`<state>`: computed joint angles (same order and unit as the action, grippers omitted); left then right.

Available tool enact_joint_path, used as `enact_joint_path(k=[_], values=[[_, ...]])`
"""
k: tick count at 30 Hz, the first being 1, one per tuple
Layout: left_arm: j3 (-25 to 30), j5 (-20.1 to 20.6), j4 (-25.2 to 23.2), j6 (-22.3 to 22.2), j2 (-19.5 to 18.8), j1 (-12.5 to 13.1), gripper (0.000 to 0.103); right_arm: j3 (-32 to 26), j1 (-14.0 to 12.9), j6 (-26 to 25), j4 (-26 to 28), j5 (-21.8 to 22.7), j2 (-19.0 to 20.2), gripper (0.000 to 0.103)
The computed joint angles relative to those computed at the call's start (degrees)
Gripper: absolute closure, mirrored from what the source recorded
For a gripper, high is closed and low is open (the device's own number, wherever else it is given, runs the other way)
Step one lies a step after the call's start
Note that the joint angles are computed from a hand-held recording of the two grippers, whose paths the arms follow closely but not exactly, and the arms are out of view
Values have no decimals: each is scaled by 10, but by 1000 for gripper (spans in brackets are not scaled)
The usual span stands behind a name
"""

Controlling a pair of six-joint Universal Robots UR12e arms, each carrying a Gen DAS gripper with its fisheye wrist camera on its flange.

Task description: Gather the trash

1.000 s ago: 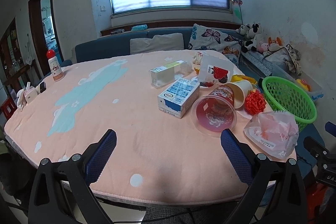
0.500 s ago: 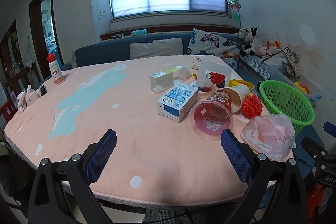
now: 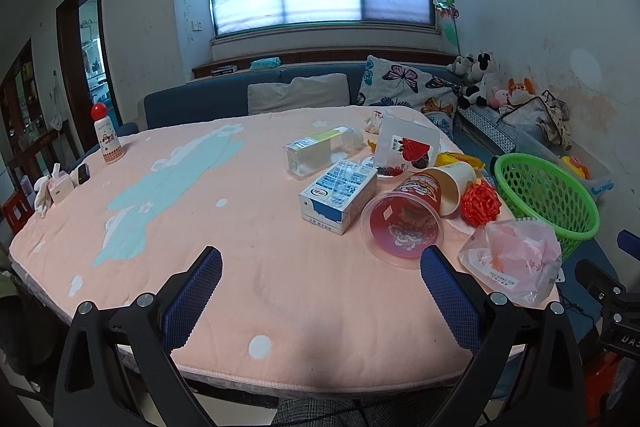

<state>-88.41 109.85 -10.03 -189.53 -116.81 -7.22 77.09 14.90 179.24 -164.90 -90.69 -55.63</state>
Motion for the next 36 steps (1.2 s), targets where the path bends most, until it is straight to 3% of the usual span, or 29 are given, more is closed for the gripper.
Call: enact_joint_path(k=[36], values=[[21,7,-32,-13,-12,8,7,-34,-2,-17,28,17,21,4]])
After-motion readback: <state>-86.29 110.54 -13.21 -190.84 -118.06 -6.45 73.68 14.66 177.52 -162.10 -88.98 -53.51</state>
